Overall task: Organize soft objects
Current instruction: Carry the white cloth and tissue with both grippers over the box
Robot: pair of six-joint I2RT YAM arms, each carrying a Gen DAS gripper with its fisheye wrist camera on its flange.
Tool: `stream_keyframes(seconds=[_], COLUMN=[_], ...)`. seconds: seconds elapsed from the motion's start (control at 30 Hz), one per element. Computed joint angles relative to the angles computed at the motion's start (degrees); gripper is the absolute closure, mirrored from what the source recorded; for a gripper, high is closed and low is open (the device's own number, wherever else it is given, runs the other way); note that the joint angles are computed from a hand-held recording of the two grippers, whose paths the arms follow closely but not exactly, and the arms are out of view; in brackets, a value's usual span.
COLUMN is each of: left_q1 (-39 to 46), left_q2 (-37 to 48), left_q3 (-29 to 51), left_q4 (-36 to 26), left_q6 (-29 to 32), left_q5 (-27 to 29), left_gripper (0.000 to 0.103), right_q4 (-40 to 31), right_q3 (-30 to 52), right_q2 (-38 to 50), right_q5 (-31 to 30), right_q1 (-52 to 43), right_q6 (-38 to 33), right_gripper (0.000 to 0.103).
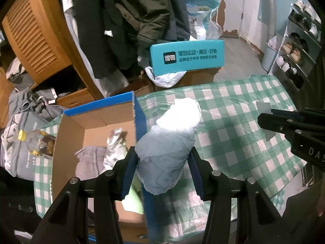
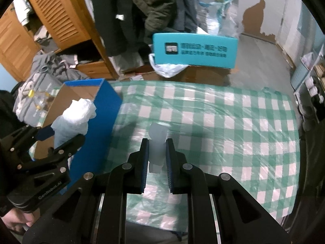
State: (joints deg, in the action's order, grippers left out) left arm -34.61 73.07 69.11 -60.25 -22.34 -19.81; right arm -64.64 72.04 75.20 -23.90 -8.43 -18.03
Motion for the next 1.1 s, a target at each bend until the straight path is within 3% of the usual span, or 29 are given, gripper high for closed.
stream_keyframes(seconds=[0.43, 1.1], left_q1=[7.78, 28.59], left_q2=[-7.49, -16.10], left_q3=[-4.89, -12.25], left_q4=[-1.40, -0.69], left_q6=[4.35, 15.99], left_q5=[1.26, 9.35], left_gripper=[0.052, 0.052], right_q4=[1.23, 5.33], right_q3=[1.91, 5.73], right_q2=[-0.95, 4.19], right_q5=[2.11, 6.67], right_q1=[13.44, 33.28], right_q6=[8.34, 19.70], right_gripper=[0.089, 0.089])
